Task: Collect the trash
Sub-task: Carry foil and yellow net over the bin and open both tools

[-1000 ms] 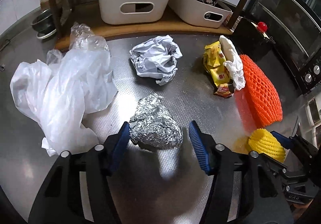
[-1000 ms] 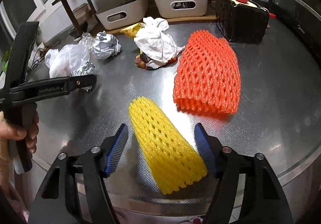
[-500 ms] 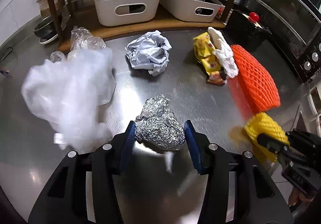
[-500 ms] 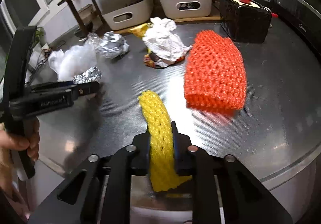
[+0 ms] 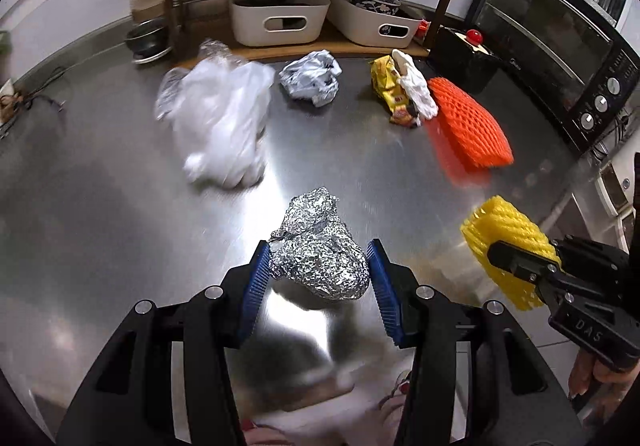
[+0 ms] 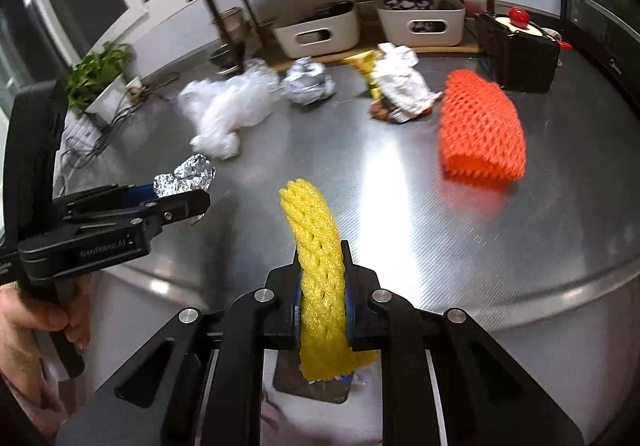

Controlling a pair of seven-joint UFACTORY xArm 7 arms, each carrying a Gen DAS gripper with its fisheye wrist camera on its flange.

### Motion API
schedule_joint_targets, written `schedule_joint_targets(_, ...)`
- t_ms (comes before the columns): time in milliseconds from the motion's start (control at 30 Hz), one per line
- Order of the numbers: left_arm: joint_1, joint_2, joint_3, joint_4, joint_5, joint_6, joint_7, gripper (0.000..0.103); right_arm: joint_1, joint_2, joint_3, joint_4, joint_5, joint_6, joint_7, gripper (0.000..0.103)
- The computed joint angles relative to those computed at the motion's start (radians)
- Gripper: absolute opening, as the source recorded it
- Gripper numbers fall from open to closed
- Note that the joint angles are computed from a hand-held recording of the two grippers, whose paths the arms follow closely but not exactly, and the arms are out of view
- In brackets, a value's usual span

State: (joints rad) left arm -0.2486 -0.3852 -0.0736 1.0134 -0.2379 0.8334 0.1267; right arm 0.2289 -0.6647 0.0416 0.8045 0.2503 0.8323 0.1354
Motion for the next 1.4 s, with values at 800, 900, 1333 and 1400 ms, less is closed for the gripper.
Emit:
schedule_joint_targets(800,0.05,-0.585,0.055,-0.507,0.011,0.263,-0.093,0.047,0.171,-0.155,0.111,-0.208,0.091,0.169,0.14,0.017)
schedule_joint_targets(900,0.049,-0.59,0.048,-0.581,0.011,0.234,-0.094,0.047,0.18,-0.131,0.123,-0.261,0.102,0.149,0.174,0.017)
schedule_joint_targets(1333,-0.037,-0.348,0.047,-0.746,-0.046,-0.022,-0.081,0.047,0.285,0.076,0.116,-0.404,0.192,-0.128,0.258,0.017)
schedule_joint_targets(1400,-0.048,-0.309,0.05,-0.754,-0.056,-0.061,-0.073,0.047,0.292,0.104,0.112,-0.407,0.193,-0.147,0.261,0.017)
